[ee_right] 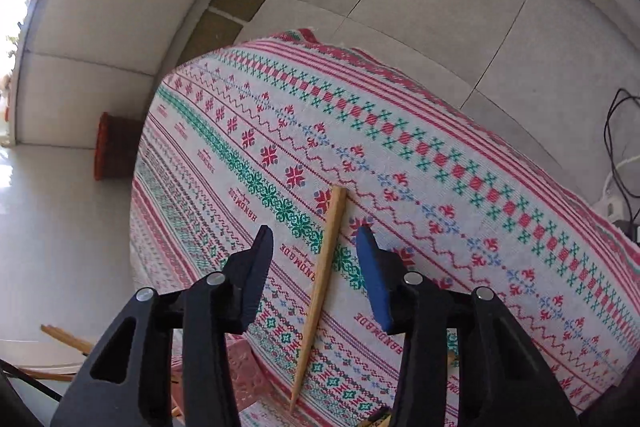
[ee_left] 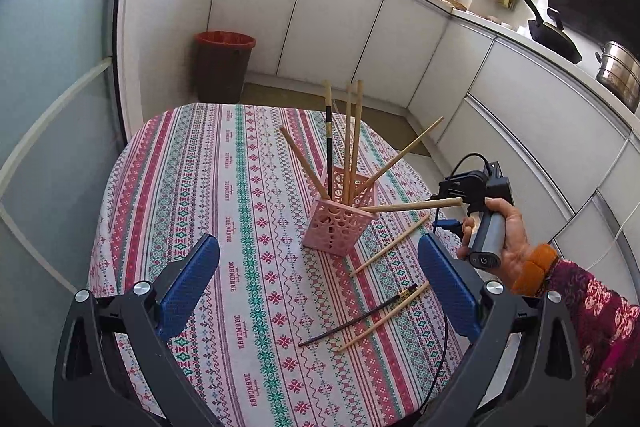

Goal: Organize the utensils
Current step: 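Lower the right gripper to another wooden chopstick and grasp it, then carry the chopstick upright over the holder with the right gripper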

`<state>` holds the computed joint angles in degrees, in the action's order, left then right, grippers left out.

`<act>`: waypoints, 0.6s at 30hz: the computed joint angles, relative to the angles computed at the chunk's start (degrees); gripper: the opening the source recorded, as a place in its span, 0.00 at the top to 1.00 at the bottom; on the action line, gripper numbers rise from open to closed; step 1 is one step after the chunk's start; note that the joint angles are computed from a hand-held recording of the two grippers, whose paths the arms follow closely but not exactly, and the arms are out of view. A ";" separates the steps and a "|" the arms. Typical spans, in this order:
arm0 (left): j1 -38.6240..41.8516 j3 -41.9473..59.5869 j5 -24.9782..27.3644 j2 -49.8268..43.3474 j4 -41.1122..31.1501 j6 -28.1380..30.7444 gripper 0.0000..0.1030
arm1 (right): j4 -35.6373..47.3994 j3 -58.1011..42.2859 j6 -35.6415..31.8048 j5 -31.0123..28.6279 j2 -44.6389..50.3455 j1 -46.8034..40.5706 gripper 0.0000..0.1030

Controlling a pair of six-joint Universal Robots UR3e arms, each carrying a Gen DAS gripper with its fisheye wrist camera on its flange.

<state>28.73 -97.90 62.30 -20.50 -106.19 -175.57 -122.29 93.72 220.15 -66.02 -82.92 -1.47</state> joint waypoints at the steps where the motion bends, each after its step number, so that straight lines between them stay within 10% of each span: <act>1: -1.13 -0.80 1.05 -0.27 1.40 -1.08 0.07 | 3.34 -4.74 -0.44 -3.02 2.96 2.09 0.66; 8: -17.36 -7.47 13.75 -5.15 17.40 -15.19 0.07 | 14.93 -22.45 -1.91 -13.07 14.51 8.88 0.91; 18: -19.03 -5.52 14.81 -4.66 16.92 -16.73 0.07 | -13.04 7.52 -7.46 -6.21 -8.12 4.01 0.92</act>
<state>9.70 -103.43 77.11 -25.16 -89.27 -192.30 -135.33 101.23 212.69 -72.22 -91.04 2.54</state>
